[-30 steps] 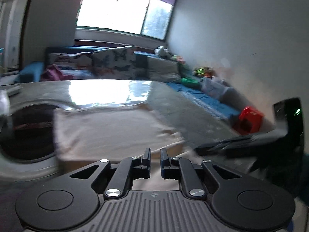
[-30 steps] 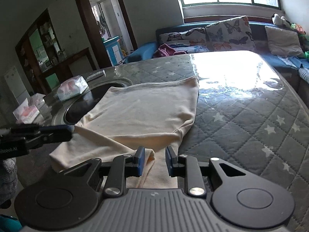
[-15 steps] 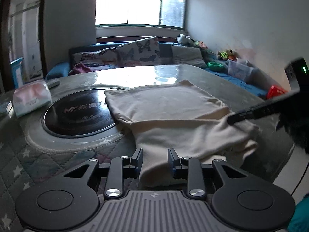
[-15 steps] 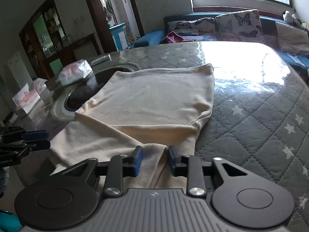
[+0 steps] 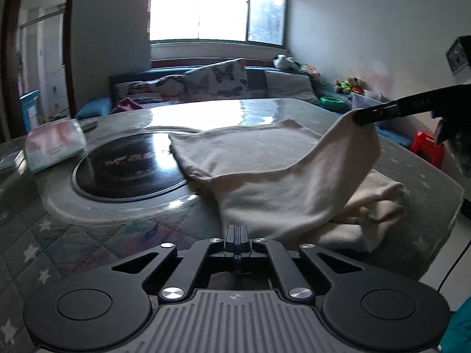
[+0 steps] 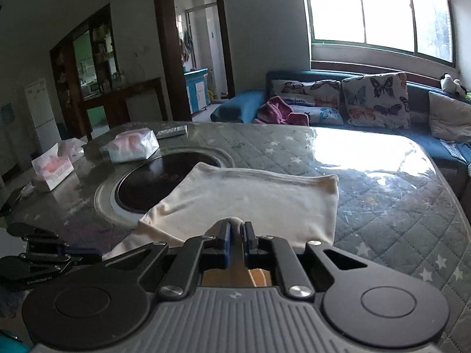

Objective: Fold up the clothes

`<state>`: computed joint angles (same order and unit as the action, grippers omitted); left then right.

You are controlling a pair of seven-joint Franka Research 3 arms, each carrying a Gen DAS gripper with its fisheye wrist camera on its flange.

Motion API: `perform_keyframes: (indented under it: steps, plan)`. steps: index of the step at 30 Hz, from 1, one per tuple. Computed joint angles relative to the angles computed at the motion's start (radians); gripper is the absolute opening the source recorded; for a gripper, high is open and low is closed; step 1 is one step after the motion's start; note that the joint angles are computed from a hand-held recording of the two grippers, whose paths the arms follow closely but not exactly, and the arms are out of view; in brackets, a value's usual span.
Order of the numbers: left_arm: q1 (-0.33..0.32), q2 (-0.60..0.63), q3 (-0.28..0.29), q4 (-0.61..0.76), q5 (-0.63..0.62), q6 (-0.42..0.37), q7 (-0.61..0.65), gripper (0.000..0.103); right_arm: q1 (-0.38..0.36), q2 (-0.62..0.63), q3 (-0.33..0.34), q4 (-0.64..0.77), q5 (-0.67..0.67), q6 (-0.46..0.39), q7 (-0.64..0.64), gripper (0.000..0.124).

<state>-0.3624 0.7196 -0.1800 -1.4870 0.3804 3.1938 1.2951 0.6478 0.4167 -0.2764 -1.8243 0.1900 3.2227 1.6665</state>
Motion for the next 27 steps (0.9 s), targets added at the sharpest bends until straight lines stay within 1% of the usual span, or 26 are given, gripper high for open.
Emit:
perform_keyframes:
  steps: [3, 5, 7, 8, 10, 11, 12, 13, 14, 16, 19, 21, 22, 23, 24, 27]
  plan:
    - [-0.008, -0.015, 0.019, -0.018, -0.007, -0.016, -0.017, 0.000, 0.031, 0.029, -0.049, 0.018, -0.004, -0.050, 0.041, 0.011]
    - [0.012, -0.015, -0.005, -0.009, -0.015, -0.038, -0.015, 0.000, -0.025, 0.039, 0.002, 0.032, -0.007, -0.102, 0.051, 0.012]
    - [0.034, -0.004, -0.037, 0.016, -0.027, -0.055, -0.006, 0.002, -0.045, 0.046, 0.018, 0.032, -0.025, -0.120, 0.070, 0.013]
    - [0.043, 0.008, -0.053, 0.038, -0.033, -0.064, 0.002, 0.003, -0.063, 0.048, 0.037, 0.033, -0.032, -0.121, 0.072, 0.017]
    - [0.042, 0.047, -0.068, 0.110, -0.045, -0.088, 0.017, 0.003, -0.095, 0.048, 0.071, 0.034, -0.046, -0.121, 0.079, 0.022]
    - [0.042, 0.071, -0.080, 0.152, -0.052, -0.105, 0.030, 0.003, -0.091, 0.050, 0.064, 0.035, -0.059, -0.119, 0.090, 0.023]
    - [0.041, 0.097, -0.090, 0.196, -0.059, -0.124, 0.045, 0.004, -0.098, 0.047, 0.072, 0.030, -0.066, -0.118, 0.095, 0.024]
    - [0.038, 0.128, -0.102, 0.250, -0.072, -0.156, 0.058, 0.009, -0.106, 0.043, 0.080, 0.026, -0.071, -0.117, 0.097, 0.028]
    - [0.032, 0.160, -0.111, 0.307, -0.086, -0.190, 0.073, 0.011, -0.114, 0.040, 0.088, 0.022, -0.074, -0.115, 0.099, 0.031]
    - [0.012, 0.231, -0.121, 0.436, -0.119, -0.264, 0.103, 0.011, -0.123, 0.038, 0.100, 0.018, -0.083, -0.116, 0.100, 0.032]
    - [-0.036, 0.307, -0.080, 0.584, -0.159, -0.346, 0.096, 0.012, -0.140, 0.028, 0.123, 0.006, -0.087, -0.117, 0.094, 0.034]
    - [-0.056, 0.338, -0.057, 0.647, -0.178, -0.380, 0.084, 0.020, -0.155, 0.019, 0.143, -0.006, -0.082, -0.116, 0.088, 0.036]
    - [-0.067, 0.355, -0.044, 0.681, -0.182, -0.397, 0.080, 0.026, -0.163, 0.014, 0.152, -0.014, -0.078, -0.114, 0.086, 0.037]
    - [-0.071, 0.360, -0.040, 0.692, -0.185, -0.405, 0.085, 0.029, -0.172, 0.009, 0.162, -0.022, -0.073, -0.115, 0.082, 0.037]
    - [-0.075, 0.365, -0.034, 0.703, -0.188, -0.413, 0.088, 0.029, -0.179, 0.005, 0.170, -0.028, -0.070, -0.117, 0.077, 0.037]
    - [-0.097, 0.370, 0.007, 0.725, -0.180, -0.436, 0.052, 0.029, -0.193, -0.006, 0.187, -0.044, -0.065, -0.124, 0.065, 0.037]
